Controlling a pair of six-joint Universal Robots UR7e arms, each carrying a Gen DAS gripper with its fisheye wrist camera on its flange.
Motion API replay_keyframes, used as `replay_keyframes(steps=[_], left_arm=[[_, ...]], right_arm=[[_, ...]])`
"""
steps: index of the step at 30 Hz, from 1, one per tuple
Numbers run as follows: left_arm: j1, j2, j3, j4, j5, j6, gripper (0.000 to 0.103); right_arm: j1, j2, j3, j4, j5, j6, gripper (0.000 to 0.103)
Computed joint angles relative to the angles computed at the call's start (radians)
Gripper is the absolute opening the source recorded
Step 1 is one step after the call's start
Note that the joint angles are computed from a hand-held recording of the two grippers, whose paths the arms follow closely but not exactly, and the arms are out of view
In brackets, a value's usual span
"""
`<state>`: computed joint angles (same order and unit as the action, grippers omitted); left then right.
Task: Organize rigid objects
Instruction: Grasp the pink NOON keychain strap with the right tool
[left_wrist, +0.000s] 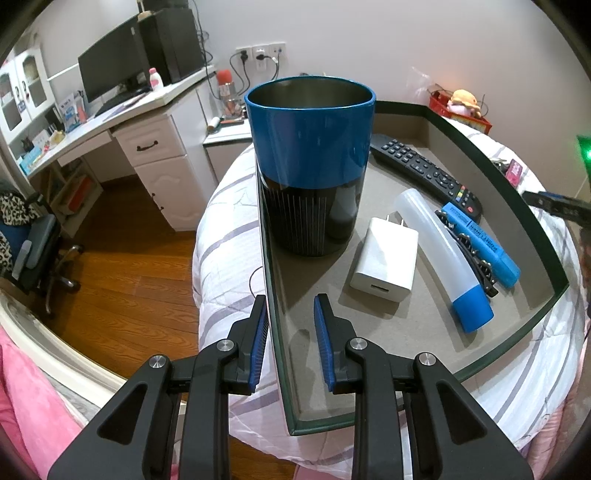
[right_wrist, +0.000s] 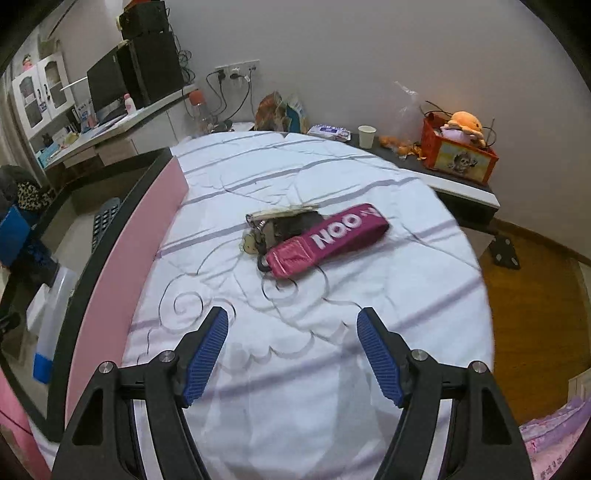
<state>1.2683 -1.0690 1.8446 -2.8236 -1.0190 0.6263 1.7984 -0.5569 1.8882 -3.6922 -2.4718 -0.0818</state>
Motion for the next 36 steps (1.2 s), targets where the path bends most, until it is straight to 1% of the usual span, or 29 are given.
replay_keyframes(steps=[3,5,7,12,13,16,19,23,27,29,31,32,33,34,36], left_arm=[[-0.002,0.006,-0.002,-0.005,0.008,0.001,0.024],[-0.004,0.009,-0.004,-0.005,0.012,0.001,0.024],[-0.004,0.011,-0.004,-0.006,0.015,0.003,0.024],[-0.005,0.009,-0.003,-0.004,0.017,0.008,0.025],[-0.005,0.009,-0.004,-0.002,0.017,0.008,0.025],[-0.007,0.011,-0.004,-0.004,0.02,0.009,0.025],[-0.008,0.011,-0.003,-0.004,0.02,0.008,0.025],[-0.007,0.012,-0.004,-0.004,0.02,0.009,0.025],[-0.008,0.012,-0.004,-0.004,0.021,0.009,0.025],[-0.008,0.012,-0.004,-0.002,0.019,0.007,0.026],[-0.008,0.013,-0.004,-0.003,0.019,0.005,0.026],[-0.007,0.014,-0.004,-0.005,0.018,0.005,0.026],[-0.007,0.014,-0.003,-0.006,0.017,0.006,0.026],[-0.007,0.016,-0.005,-0.006,0.017,0.005,0.026],[-0.007,0.017,-0.005,-0.006,0.017,0.003,0.026]], right_arm=[[-0.008,0.014,-0.057,0.073,-0.037,0.029,0.075],[-0.017,0.021,-0.084,0.084,-0.037,0.029,0.076],[-0.028,0.022,-0.105,0.108,-0.033,0.051,0.077],[-0.057,0.021,-0.12,0.035,0.046,0.087,0.079],[-0.061,0.024,-0.126,0.021,0.051,0.088,0.079],[-0.069,0.031,-0.156,0.047,0.044,0.104,0.08],[-0.066,0.055,-0.2,0.056,0.011,0.079,0.08],[-0.065,0.083,-0.244,0.055,-0.031,0.019,0.08],[-0.063,0.085,-0.252,0.076,-0.039,-0.031,0.08],[-0.059,0.079,-0.243,0.084,-0.039,-0.055,0.073],[-0.055,0.073,-0.227,0.075,-0.034,-0.077,0.052],[-0.055,0.064,-0.211,0.07,-0.02,-0.083,0.046],[-0.054,0.058,-0.201,0.068,-0.012,-0.083,0.041],[-0.056,0.04,-0.175,0.079,0.01,-0.066,0.038],[-0.053,0.027,-0.15,0.072,0.026,-0.066,0.029]])
